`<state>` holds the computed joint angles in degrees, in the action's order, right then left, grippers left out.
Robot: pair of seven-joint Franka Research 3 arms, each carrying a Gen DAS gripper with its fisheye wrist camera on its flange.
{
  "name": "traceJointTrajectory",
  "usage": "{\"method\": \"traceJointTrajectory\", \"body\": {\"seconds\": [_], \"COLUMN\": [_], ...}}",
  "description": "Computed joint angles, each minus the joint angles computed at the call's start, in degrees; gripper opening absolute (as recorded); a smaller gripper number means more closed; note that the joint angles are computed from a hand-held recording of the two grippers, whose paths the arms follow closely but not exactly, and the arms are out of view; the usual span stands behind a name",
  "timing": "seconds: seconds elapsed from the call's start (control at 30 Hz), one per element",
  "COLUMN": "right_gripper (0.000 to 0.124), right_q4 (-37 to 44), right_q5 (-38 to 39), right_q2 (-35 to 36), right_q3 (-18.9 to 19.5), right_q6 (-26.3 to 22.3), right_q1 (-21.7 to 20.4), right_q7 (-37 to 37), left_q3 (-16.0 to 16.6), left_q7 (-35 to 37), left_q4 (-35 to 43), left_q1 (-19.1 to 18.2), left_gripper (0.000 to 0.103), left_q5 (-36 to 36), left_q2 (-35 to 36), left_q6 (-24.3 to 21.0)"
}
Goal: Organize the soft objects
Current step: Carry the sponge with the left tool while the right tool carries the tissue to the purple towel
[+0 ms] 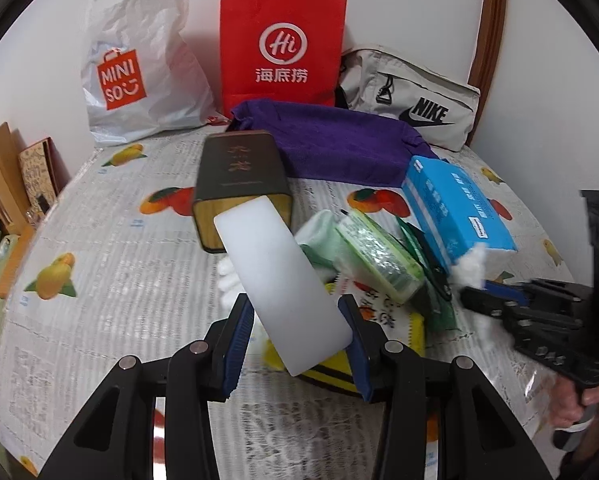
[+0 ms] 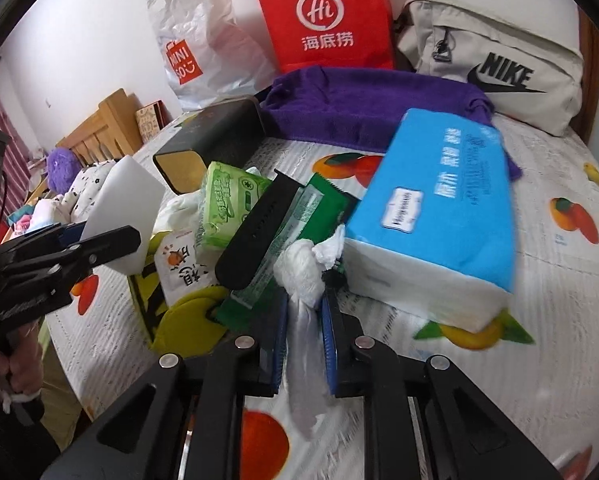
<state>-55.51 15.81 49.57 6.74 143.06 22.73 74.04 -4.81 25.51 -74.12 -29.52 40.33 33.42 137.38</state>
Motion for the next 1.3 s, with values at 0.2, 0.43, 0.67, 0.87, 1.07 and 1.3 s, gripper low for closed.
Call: {"method": "traceJointTrajectory", "body": {"seconds": [0.2,0.43,0.67,0.87,1.07,1.3], "right_gripper": [0.016,0.016,0.017,0.018,0.017,0.017], "right_q4": [-13.2,-13.8,-13.4,-14.2,-13.1,-10.4], "right_q5": [-2.9,-11.1,-12.3,-13.0,-12.1,-10.5], "right_q2": [-8.5,-7.9,-6.9,-6.9,-6.5,-6.1], "right_q3": [-2.9,-8.0,-6.7,-6.6,-5.9,-4.8], "right_q6": [5.7,3.5,4.4,6.2,5.3,1.0], "right_q1": [1.2,3.6,2.6,2.7,2.1,1.3], "right_q7": [0.5,11.3,13.3,13.6,13.3,12.5], "left_q3": [0.3,-1.6,-1.4,-0.8,-0.8,-1.0], "left_q7": [-2.2,-2.0,-2.1,-2.6,-2.2,-0.9], "left_q4": [-4.5,-7.2,-8.3,-7.2,-7.7,-8.7], "left_q1": [0.6,3.5,4.1,4.0,4.7,5.4], "left_gripper": [0.042,0.042,0.042,0.043,0.040,0.039], "left_q5": [1.5,-1.8,-3.1,-2.6,-3.0,-3.6], "left_q2": [-3.6,-3.8,-3.4,-2.5,-2.7,-4.3], "left_q6": [-1.8,-1.4,0.6,1.1,3.0,3.8]}}
